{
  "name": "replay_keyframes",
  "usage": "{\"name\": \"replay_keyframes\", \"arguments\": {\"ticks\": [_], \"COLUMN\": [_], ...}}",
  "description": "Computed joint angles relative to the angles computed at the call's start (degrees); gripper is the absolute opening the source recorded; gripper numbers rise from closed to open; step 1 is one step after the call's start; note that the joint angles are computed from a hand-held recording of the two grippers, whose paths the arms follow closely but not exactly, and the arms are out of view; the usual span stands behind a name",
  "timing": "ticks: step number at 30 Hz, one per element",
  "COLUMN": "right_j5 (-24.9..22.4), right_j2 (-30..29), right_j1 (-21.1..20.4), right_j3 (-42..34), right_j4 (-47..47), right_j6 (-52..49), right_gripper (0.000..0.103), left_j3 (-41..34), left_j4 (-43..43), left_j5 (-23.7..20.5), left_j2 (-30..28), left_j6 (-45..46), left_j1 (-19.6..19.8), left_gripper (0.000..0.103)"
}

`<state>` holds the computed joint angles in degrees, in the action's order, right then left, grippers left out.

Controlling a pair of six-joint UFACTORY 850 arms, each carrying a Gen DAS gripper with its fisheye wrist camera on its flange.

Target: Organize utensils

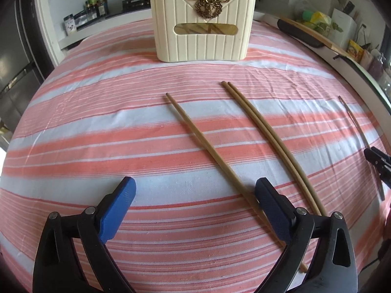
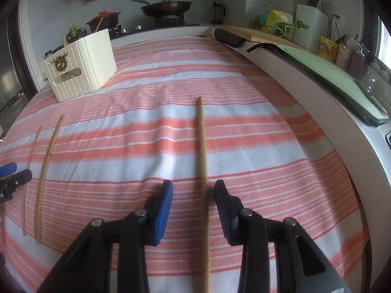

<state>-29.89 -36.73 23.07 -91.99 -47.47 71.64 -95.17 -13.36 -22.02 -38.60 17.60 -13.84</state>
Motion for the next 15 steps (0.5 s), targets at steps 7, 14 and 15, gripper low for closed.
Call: {"name": "replay_keyframes", "arguments": {"ticks": [7,14,15], "right_j5": [-0.15,-0.47,-0.50], "right_j2": [0.10,0.06,0.07], "right_j1": [0.37,0.65,0.67], "right_j3": [0.59,0.82,0.84], "right_j4": [-2.97,-4.65,-4.85], "right_j6": [2.89,4.35,4.52], "right_gripper": [0.036,0.036,0.036], "left_j3": [0.32,0.39,0.49], "left_j4": [-0.31,-2.12,-2.75], "left_j5": [0.56,0.24,0.08], "left_j2": [0.09,0.12,0.21], "left_j6": [0.57,3.11,4.13], "left_j1": [-0.02,0.28,0.39], "left_gripper": [0.100,0.100,0.100]}}
